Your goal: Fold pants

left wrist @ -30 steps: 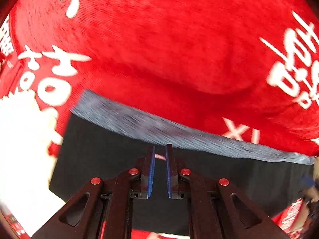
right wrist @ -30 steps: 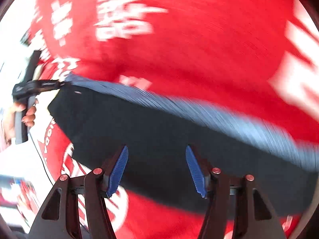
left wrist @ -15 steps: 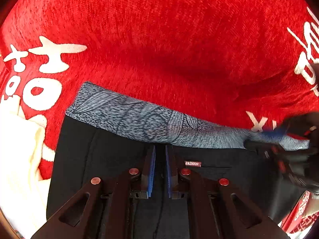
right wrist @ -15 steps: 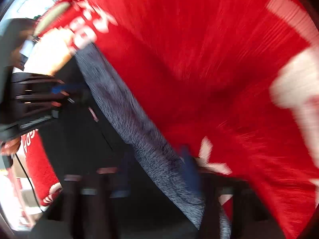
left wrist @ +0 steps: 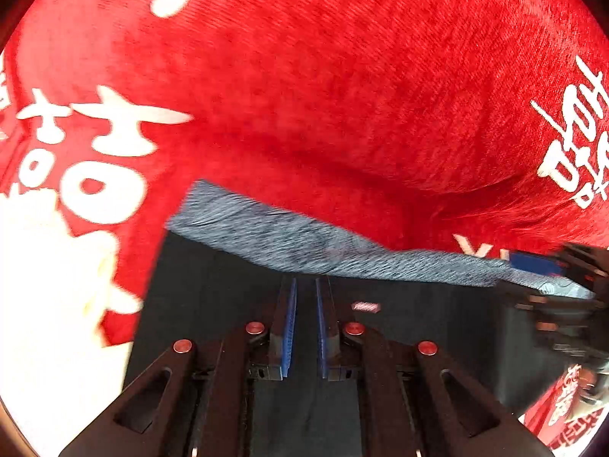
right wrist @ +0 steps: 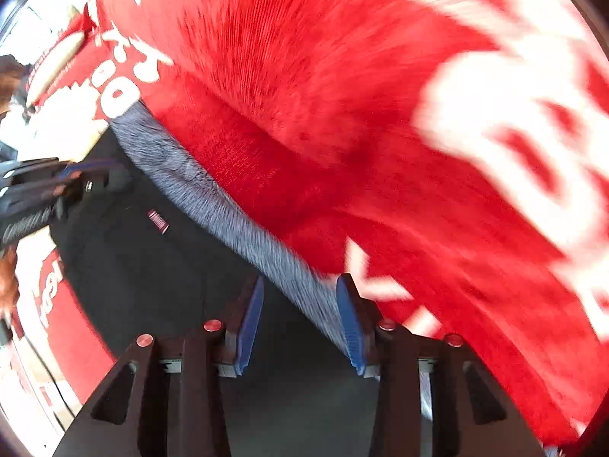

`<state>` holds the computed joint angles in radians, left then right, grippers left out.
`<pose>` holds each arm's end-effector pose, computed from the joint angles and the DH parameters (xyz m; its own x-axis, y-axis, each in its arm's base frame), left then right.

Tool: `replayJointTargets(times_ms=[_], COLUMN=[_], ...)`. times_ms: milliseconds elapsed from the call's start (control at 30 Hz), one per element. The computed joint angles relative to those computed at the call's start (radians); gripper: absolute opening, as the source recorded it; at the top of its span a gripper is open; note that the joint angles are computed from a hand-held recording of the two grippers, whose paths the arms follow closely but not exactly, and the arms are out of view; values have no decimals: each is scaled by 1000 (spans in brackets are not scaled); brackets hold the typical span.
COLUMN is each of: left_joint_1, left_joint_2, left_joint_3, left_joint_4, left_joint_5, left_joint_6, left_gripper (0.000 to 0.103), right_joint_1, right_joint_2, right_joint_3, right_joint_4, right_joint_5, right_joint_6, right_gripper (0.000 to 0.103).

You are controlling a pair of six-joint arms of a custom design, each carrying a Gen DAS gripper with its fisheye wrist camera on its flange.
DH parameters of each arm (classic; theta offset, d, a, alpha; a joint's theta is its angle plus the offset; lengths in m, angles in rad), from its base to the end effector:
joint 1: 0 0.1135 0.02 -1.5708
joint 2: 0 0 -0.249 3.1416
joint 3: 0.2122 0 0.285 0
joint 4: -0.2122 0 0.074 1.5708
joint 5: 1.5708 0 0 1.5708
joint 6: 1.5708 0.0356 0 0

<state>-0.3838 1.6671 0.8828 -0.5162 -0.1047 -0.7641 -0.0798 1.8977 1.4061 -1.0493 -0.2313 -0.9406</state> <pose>0.2914 -0.1137 0.1016 -0.8849 -0.3847 -0.2625 -0.3681 0.9230 -0.1120 0.3766 -0.0219 0.1621 -0.6443 -0.7374 -0.2027 -0.7633 0.6365 0.1109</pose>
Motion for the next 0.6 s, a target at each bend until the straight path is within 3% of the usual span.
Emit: replayJointTargets(times_ms=[100, 167, 200, 233, 300, 333, 467, 533, 567, 600], left_joint_1=[9, -26, -48, -70, -122, -129, -204, -244, -273, -278], left_joint_2=[49, 21, 39, 65, 145, 174, 232, 318, 406, 449], left_joint_3=[-35, -103, -85, -52, 65, 117, 274, 389, 500, 561], left_joint_4=[8, 104, 87, 53, -74, -119, -132, -125, -122, -133], left_joint_5=[-4, -63, -93, -123, -161, -130, -61, -39, -15, 0], left_joint_6=[28, 50, 52, 50, 25, 18, -44, -60, -63, -55], left_gripper=[12, 12, 12, 12, 12, 12, 12, 12, 12, 12], right_joint_1=[-145, -245, -295, -336, -470, -504, -606, -601, -592, -579], right_joint_2=[-48, -19, 15, 38, 22, 12, 27, 72, 124, 192], right_joint_3=[3, -1, -10, -12, -4, -1, 95, 179, 252, 339], right_joint_4=[-74, -90, -86, -88, -129, -146, -170, -141, -135, -144], right_joint_5=[-18, 47, 115, 156, 44, 83, 9, -40, -58, -73], right_joint_6=[-41, -32, -11, 1, -44, -60, -45, 51, 113, 169], right_gripper=[44, 44, 43, 43, 44, 44, 44, 38, 25, 22])
